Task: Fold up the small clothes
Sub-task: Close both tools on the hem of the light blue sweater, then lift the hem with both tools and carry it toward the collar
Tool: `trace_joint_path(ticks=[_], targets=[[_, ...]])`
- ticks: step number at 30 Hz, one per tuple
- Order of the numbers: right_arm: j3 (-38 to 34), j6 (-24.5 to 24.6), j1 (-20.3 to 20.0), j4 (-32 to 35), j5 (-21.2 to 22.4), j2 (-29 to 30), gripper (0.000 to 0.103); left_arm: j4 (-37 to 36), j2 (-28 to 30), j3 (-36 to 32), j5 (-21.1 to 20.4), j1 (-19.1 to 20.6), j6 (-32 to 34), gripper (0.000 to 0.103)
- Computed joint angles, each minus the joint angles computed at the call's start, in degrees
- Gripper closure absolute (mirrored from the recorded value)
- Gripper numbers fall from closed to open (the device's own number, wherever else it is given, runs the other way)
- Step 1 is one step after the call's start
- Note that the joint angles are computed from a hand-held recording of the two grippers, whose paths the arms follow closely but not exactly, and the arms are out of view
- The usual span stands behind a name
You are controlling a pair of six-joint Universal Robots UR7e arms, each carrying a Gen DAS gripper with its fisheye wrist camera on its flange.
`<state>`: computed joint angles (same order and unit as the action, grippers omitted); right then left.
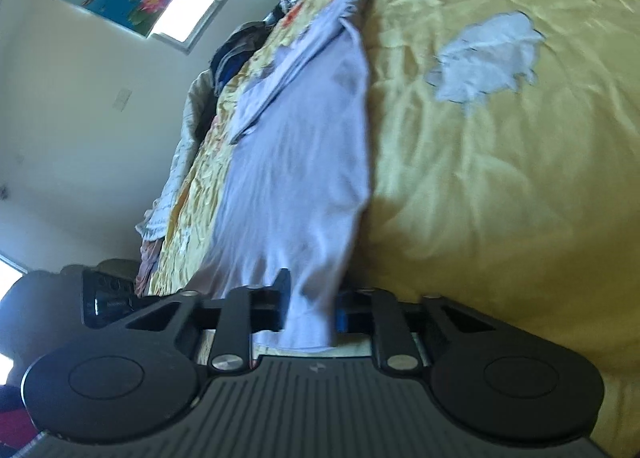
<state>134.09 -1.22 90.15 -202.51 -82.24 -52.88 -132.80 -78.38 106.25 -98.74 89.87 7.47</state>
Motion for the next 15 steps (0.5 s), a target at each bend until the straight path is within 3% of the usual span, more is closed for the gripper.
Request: trace_joint_path(ticks=[6,9,15], targets=[[0.5,-0.8,0.7,-1.0,-1.1,0.6,0.085,-2.1,-0.7,1.9,3.3,-1.3,1.2,0.099],[0.4,-1.4,1.4,-1.9,-2.5,1.1,0.098,-4.6,-1.7,3.9,5.6,-2.5,2.9,0.099],[0.1,-1.8,4.4,-4.6,-6.4,2.0,0.097,-8.7,-3.5,7.0,10.4,-5.5,5.9,0.100]])
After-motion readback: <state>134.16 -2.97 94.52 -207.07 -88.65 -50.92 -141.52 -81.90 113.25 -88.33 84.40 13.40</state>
